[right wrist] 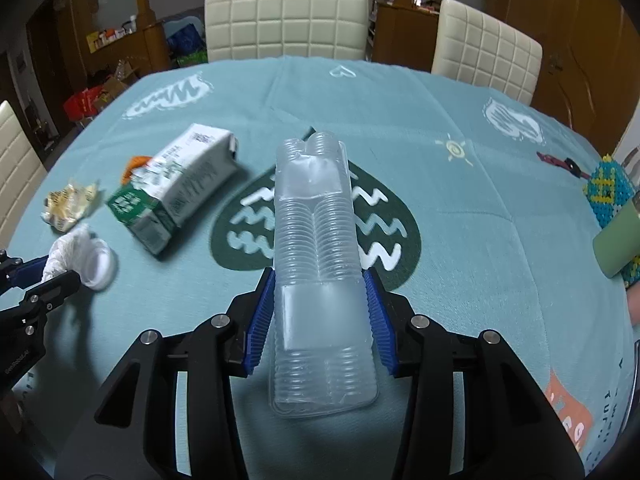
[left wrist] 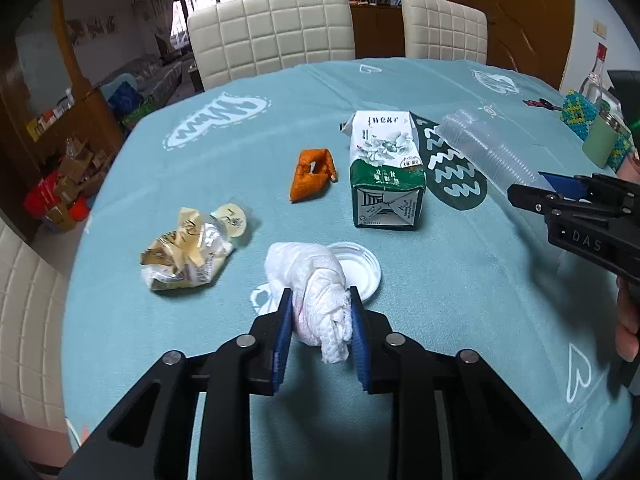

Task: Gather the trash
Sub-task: 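Carry the cup stack and tissue to the bin and release both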

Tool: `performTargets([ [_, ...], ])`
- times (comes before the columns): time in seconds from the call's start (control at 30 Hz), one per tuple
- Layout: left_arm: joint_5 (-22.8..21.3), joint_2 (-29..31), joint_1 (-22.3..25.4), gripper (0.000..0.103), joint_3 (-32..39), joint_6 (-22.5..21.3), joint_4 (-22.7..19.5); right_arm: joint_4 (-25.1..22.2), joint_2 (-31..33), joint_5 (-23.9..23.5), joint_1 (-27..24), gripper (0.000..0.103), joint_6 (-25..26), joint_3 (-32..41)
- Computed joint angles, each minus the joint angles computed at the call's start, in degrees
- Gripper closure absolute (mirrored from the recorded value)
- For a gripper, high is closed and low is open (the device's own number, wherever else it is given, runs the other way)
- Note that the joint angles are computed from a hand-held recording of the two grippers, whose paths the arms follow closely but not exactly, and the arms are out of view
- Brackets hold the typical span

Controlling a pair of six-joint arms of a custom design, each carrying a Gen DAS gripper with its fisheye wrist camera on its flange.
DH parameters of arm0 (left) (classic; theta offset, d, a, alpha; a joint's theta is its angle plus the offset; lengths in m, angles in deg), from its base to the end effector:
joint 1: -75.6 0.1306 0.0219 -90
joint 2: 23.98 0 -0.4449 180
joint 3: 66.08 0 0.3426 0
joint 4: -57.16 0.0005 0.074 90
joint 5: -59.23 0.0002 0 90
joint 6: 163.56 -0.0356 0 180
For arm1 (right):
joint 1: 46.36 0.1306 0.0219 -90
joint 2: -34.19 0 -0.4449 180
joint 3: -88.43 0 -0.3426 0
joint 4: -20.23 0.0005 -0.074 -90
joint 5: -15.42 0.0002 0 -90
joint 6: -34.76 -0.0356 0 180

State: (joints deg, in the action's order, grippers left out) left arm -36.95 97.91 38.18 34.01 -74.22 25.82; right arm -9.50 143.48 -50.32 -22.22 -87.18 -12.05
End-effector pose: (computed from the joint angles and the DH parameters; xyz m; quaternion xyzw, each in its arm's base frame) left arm 0.5107 -0.3866 0.2935 0.2929 0.9011 -0.0510 0.3157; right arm 0.4808 0.1989 0.2886 0.1193 0.9373 -0.0580 0.3223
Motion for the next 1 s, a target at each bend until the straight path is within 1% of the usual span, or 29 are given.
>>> performTargets([
  [0.17, -0.2, -2.84, 0.47, 0.079, -3.37, -0.47, 3.04, 0.41, -1.14, 1.7, 1.79, 0.057, 0.54, 0.93],
  [0.33, -0.83, -5.47, 1.24, 0.079, -6.31, -0.41, 5.7, 0.11, -1.71, 3.94, 4.73, 0.057, 2.79, 3.02],
  [0.5, -1.35, -7.34, 2.17, 0.079, -8.5, -0.43, 7.73, -0.47, -1.07, 4.71, 7.36, 0.057, 5.13, 5.66],
  [0.8, -2.84, -10.67, 5.51, 0.079, -13.6, 0.19, 11.32, -2.46, 2.65, 3.37, 10.98, 0.057, 8.29, 12.39],
  [1.0, -4.39, -12.5, 8.25, 0.079, -16.58, 0.78, 13.3, -4.18, 6.33, 1.19, 13.0, 0.057, 10.52, 18.52],
])
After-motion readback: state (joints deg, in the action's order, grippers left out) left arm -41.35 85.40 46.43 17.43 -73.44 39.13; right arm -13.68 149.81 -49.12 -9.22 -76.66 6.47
